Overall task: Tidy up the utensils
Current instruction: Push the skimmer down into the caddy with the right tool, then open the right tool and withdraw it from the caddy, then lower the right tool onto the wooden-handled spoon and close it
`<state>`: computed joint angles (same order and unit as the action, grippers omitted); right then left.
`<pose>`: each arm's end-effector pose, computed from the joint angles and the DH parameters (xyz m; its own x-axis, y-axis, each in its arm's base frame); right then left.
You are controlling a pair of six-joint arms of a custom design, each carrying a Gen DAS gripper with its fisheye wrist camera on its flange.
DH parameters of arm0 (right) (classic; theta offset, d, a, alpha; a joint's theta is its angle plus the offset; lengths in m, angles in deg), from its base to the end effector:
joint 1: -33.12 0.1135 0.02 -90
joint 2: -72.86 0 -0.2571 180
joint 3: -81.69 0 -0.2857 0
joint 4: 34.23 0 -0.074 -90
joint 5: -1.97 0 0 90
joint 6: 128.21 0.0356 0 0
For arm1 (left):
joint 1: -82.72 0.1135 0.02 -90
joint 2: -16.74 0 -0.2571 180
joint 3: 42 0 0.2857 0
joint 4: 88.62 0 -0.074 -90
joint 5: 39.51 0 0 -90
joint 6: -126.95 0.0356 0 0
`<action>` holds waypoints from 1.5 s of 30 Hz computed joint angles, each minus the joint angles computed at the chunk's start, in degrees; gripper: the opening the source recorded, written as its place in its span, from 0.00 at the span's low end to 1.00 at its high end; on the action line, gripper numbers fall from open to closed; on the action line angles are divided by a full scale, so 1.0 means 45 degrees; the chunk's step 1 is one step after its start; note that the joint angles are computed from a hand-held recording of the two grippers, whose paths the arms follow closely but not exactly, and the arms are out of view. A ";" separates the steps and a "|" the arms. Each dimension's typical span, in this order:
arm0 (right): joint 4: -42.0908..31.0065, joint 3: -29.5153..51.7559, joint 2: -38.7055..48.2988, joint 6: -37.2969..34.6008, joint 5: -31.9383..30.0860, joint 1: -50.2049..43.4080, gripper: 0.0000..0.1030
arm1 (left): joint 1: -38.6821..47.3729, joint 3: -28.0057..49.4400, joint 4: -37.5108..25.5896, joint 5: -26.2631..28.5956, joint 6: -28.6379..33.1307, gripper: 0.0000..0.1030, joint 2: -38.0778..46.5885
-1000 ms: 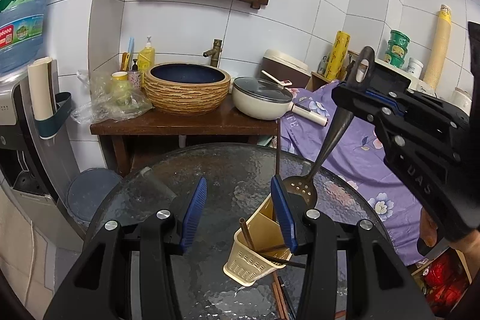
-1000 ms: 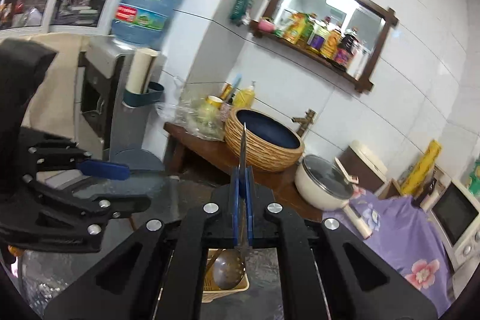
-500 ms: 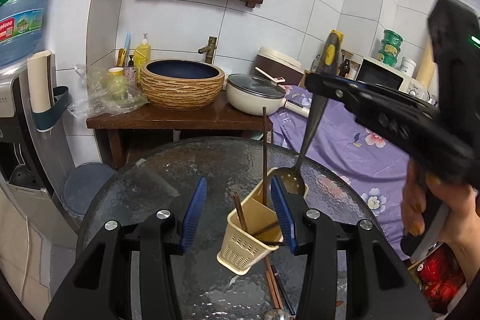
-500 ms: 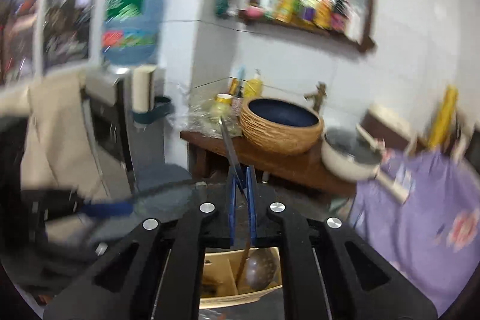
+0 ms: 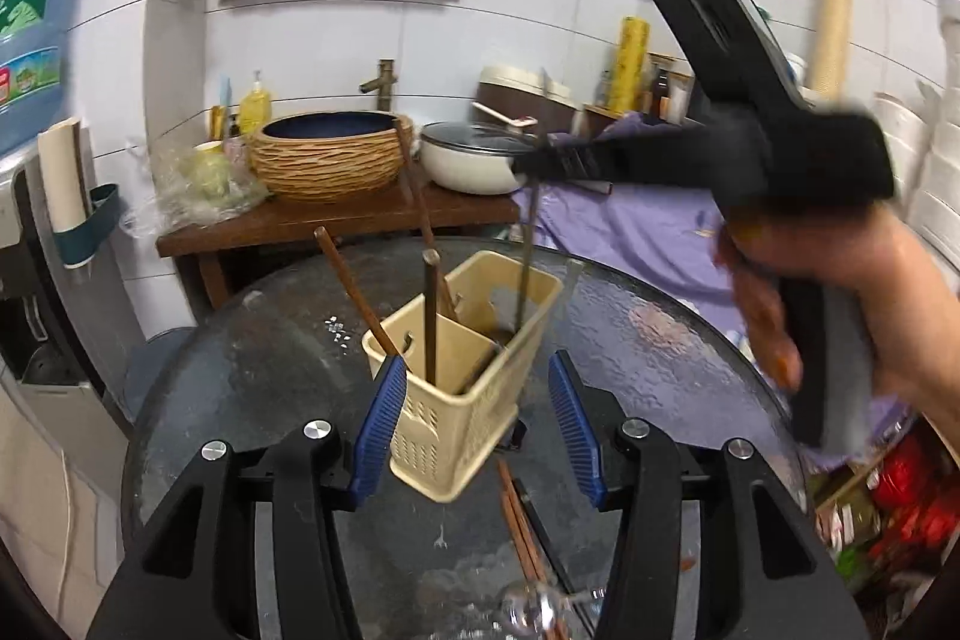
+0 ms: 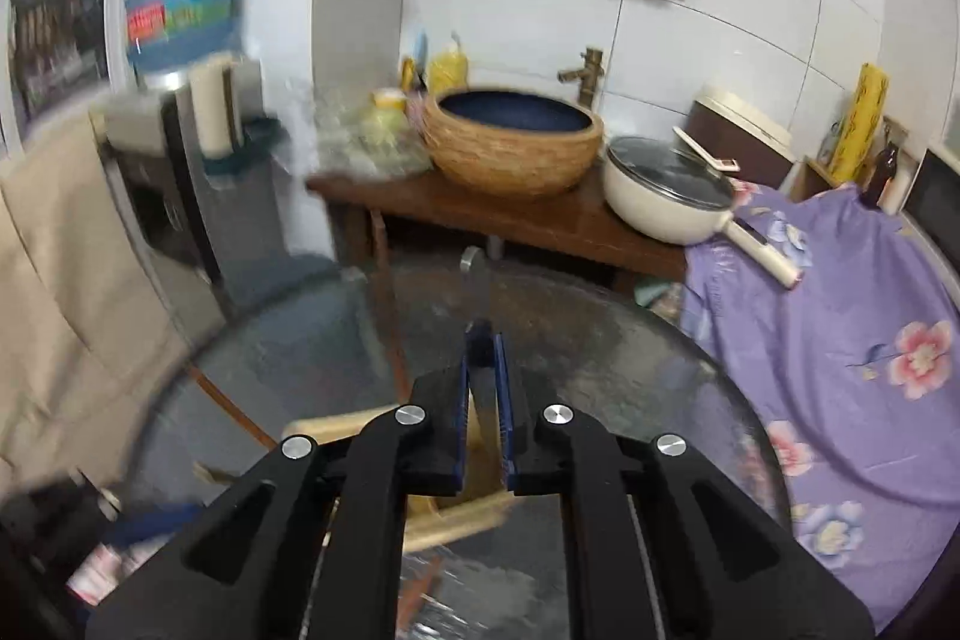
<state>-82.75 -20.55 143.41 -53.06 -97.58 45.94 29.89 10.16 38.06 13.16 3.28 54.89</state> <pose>0.2910 0.0723 0.3198 -0.5350 -0.3809 -0.7541 -0.4939 0.8652 -0.0866 0.1224 -0.1257 0.2767 -0.5127 -0.0535 -0.8569 0.0792 0.9909 -0.1092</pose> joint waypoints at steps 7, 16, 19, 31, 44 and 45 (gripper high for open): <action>-0.1252 0.0008 -0.0368 0.0445 -0.1213 -0.1053 0.11 | 0.2922 0.0652 0.0697 0.1405 0.0369 0.47 0.1624; -0.3582 0.0886 -0.0152 0.1950 -0.2476 -0.1676 0.12 | 0.5663 0.1347 0.1130 0.3287 0.1480 0.45 0.3049; -0.3455 0.0909 -0.0381 0.2120 -0.1869 -0.0999 0.24 | 0.6111 0.1420 0.1116 0.3619 0.1671 0.44 0.2875; 0.0061 -0.2368 -0.3267 0.1213 -0.2355 -0.2588 0.69 | 0.2631 0.1038 -0.0451 0.1353 0.1077 0.61 -0.0754; -0.3254 -0.8386 -0.6641 -0.9040 -0.5187 -0.7259 0.57 | -0.7038 -0.1068 -0.6248 -0.3933 -0.7886 0.75 -0.0807; -0.3409 -0.8796 -0.6817 -0.9527 -0.5101 -0.7384 0.54 | -0.7427 -0.1399 -0.6343 -0.3776 -0.8631 0.73 -0.0734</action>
